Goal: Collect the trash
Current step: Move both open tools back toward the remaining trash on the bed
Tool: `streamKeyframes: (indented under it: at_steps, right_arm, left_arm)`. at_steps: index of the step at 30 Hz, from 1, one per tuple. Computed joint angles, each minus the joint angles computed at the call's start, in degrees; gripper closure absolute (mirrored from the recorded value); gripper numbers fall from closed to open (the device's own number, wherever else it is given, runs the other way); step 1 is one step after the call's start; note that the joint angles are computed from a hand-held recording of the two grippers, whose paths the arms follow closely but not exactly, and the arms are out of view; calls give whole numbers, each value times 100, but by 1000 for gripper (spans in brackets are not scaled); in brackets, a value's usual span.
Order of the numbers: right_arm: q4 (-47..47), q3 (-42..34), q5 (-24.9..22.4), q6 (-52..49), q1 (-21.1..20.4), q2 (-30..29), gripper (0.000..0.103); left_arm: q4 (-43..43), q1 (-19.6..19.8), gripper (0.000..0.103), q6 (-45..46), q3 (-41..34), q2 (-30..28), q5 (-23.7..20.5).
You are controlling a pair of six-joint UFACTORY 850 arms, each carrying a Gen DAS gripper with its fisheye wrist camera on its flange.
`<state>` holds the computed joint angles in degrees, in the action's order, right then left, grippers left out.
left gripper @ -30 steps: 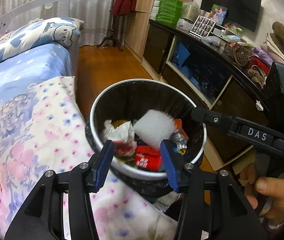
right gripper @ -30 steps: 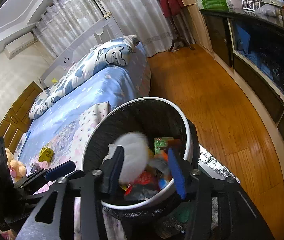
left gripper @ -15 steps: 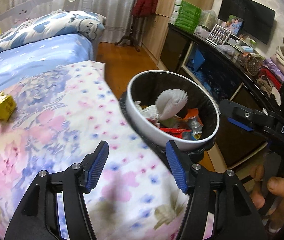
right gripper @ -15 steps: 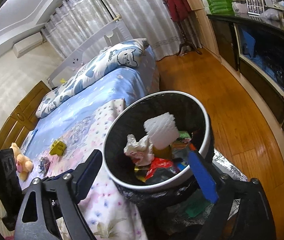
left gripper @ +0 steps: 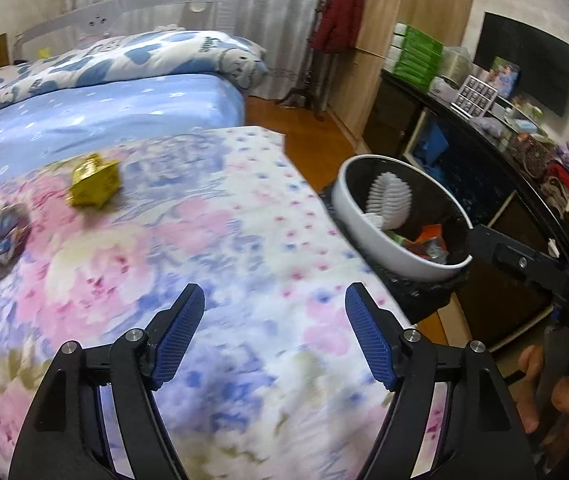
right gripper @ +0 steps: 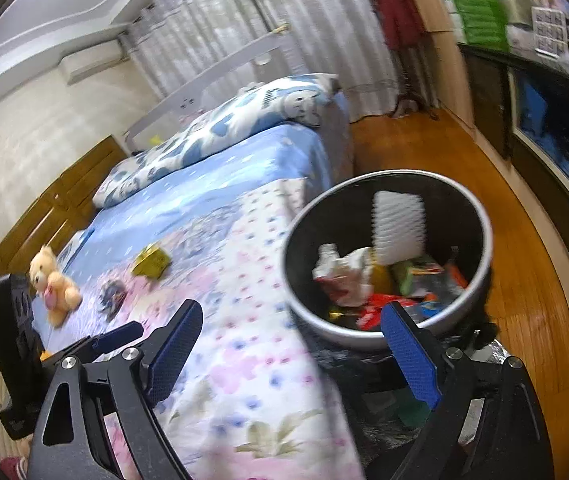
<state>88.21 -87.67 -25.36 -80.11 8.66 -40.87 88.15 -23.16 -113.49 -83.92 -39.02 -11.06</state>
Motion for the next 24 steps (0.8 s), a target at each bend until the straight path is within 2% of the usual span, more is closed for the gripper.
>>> streamKeyframes:
  at_steps: [9, 14, 21, 24]
  right_arm:
    - [198, 218, 84, -556, 324, 127, 11]
    - [218, 223, 72, -475, 482, 94, 11]
    - [233, 112, -39, -522, 754, -57, 11]
    - [119, 36, -10, -444, 885, -125, 11]
  left_arm:
    - [1271, 139, 28, -1544, 794, 527, -423]
    - [1847, 237, 27, -2285, 1243, 819, -592]
    - [1871, 352, 27, -2389, 1777, 1107, -943]
    - [2035, 467, 27, -2662, 1999, 1214, -925]
